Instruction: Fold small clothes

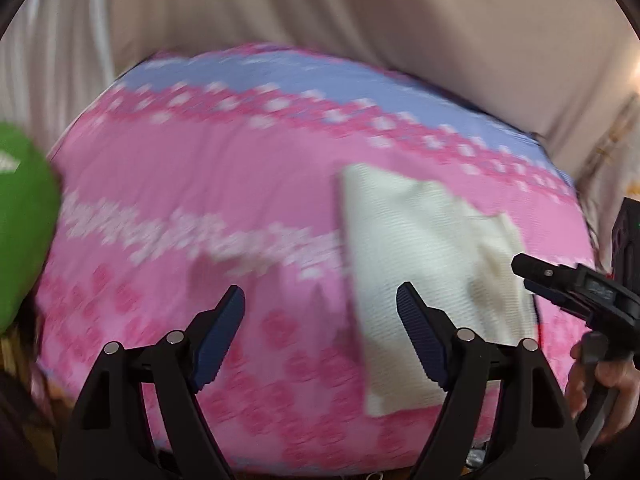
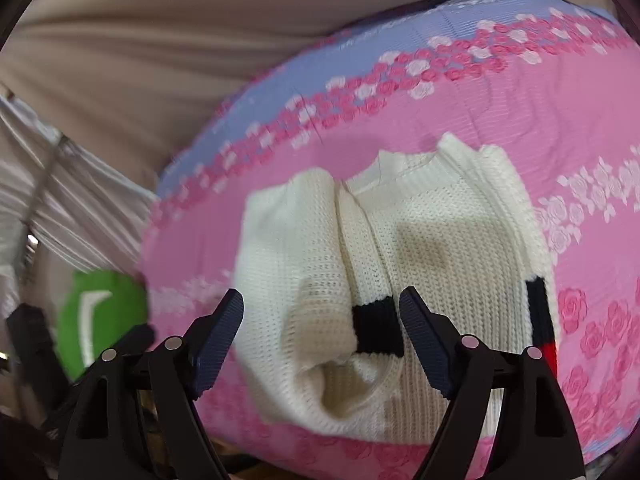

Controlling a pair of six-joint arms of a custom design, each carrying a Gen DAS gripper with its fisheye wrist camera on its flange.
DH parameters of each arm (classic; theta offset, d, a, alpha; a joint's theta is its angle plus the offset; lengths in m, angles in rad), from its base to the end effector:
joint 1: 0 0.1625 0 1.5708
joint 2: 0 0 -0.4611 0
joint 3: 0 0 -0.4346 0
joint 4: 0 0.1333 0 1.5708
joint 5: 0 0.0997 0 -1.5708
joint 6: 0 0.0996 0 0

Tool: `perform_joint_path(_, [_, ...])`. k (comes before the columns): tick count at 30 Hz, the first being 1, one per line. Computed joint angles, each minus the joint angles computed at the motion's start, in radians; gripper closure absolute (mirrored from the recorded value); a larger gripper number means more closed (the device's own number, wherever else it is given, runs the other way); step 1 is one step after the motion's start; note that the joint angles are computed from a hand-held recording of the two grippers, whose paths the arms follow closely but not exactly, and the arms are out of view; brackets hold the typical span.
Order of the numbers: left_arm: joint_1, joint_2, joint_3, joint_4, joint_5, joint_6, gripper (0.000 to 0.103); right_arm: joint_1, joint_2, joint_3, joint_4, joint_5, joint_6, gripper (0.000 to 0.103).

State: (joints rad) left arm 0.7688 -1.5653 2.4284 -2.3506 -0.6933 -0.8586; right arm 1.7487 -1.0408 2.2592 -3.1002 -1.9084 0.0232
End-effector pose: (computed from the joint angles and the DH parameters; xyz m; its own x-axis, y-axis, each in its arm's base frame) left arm -0.1265 -0.4145 0.2216 -0.8025 -0.1952 -0.5639 0.1666 0.8341 -0.5258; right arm 0.1884 -0.4810 0.0935 -0.9502 -0.0455 0.3082 -0.1465 0.9383 -0.3132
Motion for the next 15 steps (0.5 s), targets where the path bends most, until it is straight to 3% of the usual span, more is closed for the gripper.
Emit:
perform_joint_path(2, [0.004, -0.043, 0.021, 0.026, -0.005, -0.038, 0.027, -0.002, 0.045, -0.040, 0.059, -0.030, 0.027, 0.024])
perform_joint_path(5, [0.012, -0.074, 0.038, 0.040, -0.006, -0.061, 0.027, -0.031, 0.087, -0.059, 0.116, 0.025, 0.077, 0.024])
perform_joint_path(7, [0.015, -0.095, 0.045, 0.042, -0.010, -0.057, 0.027, -0.011, 0.123, -0.066, 0.083, -0.024, 0.083, 0.022])
perform_joint_path(8, [0.014, -0.099, 0.048, 0.037, -0.012, -0.052, 0.027, -0.005, 0.130, -0.065, 0.065, -0.025, 0.069, 0.031])
perform_joint_path(9, [0.010, -0.103, 0.051, 0.037, -0.015, -0.048, 0.027, -0.004, 0.130, -0.067, 0.070, 0.016, 0.062, 0.063])
perform_joint_path(10, [0.008, -0.101, 0.055, 0.014, -0.030, -0.022, 0.027, -0.007, 0.126, -0.067, 0.081, 0.064, 0.074, 0.078])
perform_joint_path(12, [0.009, -0.077, 0.054, -0.051, -0.089, 0.066, 0.027, 0.000, 0.102, -0.071, 0.085, 0.123, 0.065, 0.084])
perform_joint_path(15, [-0.012, -0.034, 0.045, -0.077, -0.116, 0.136, 0.026, 0.015, -0.005, -0.042, 0.059, 0.251, 0.045, 0.086])
